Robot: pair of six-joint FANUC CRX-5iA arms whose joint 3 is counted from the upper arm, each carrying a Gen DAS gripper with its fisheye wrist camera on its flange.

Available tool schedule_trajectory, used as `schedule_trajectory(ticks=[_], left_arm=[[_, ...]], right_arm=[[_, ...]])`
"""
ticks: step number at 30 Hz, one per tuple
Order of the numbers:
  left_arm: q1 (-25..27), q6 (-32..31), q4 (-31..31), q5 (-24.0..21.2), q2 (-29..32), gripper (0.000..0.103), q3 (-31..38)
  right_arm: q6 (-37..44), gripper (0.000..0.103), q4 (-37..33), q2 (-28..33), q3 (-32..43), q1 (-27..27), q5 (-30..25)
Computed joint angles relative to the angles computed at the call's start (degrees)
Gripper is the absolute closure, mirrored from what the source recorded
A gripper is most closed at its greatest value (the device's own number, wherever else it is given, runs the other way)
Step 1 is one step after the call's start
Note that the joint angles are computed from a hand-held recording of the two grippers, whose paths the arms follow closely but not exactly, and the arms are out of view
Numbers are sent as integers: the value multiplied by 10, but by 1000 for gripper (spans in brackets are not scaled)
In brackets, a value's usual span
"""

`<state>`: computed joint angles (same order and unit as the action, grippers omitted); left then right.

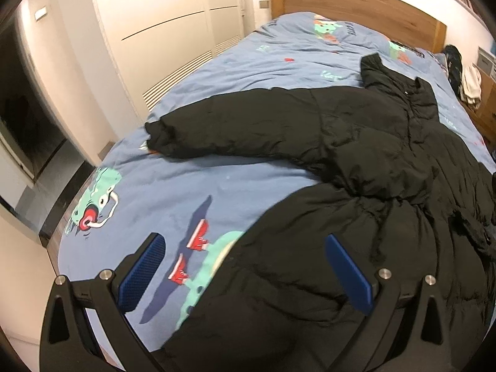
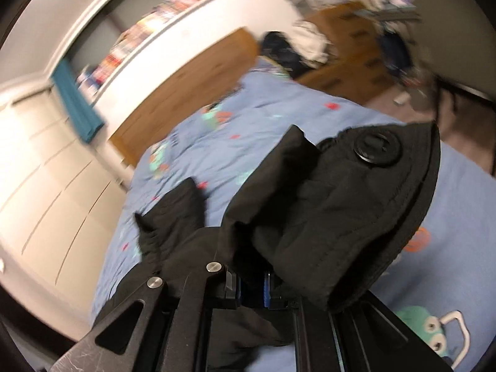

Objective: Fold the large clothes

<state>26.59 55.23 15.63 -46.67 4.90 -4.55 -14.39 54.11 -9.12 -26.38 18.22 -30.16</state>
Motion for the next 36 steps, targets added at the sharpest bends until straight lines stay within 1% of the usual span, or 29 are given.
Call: schedule_trajectory(ticks=[2, 5, 6, 9, 11, 12, 13, 15, 18, 20, 24, 25, 29, 30, 32, 33, 34, 36], left_arm=[[14, -11, 13, 5, 2, 0, -2], [32, -21, 27, 6, 8, 0, -1], [39, -24, 32, 5, 12, 0, 2], [55, -29, 39, 3, 20, 0, 6], [66, -33, 42, 1, 26, 0, 10], [71, -34, 42, 1, 30, 0, 13], [75, -35, 43, 0, 32, 0, 14], [84, -36, 45, -1, 38, 0, 15], [94, -32, 42, -3, 47, 0, 20], [99, -27, 40, -5, 52, 0, 23], [104, -26, 40, -4, 56, 0, 25], [105, -27, 42, -4, 56, 0, 24], [104, -34, 53, -3, 50, 0, 18], [103, -36, 57, -2, 47, 0, 15], [102, -36, 60, 0, 44, 0, 14], [101, -36, 65, 2, 43, 0, 12], [100, -40, 73, 4, 42, 0, 10], [97, -42, 77, 6, 43, 0, 10]], right_arm=[[36, 93, -16, 29, 38, 14, 13], [109, 93, -53, 78, 101, 50, 14], [121, 93, -60, 88, 112, 60, 13], [205, 93, -126, 146, 183, 95, 6], [241, 93, -160, 172, 209, 110, 2], [279, 93, -194, 196, 239, 120, -9], [302, 93, -214, 208, 254, 125, -17], [374, 93, -272, 258, 318, 141, -58], [455, 93, -329, 316, 394, 155, -120], [492, 93, -364, 342, 426, 162, -152], [537, 93, -399, 374, 453, 179, -206], [547, 92, -410, 362, 432, 178, -207], [549, 90, -406, 363, 430, 189, -220], [547, 87, -402, 359, 426, 192, -221], [555, 72, -403, 349, 420, 197, -223], [560, 51, -408, 341, 414, 201, -219], [562, 36, -409, 331, 401, 203, -209], [561, 34, -403, 311, 383, 209, -195]])
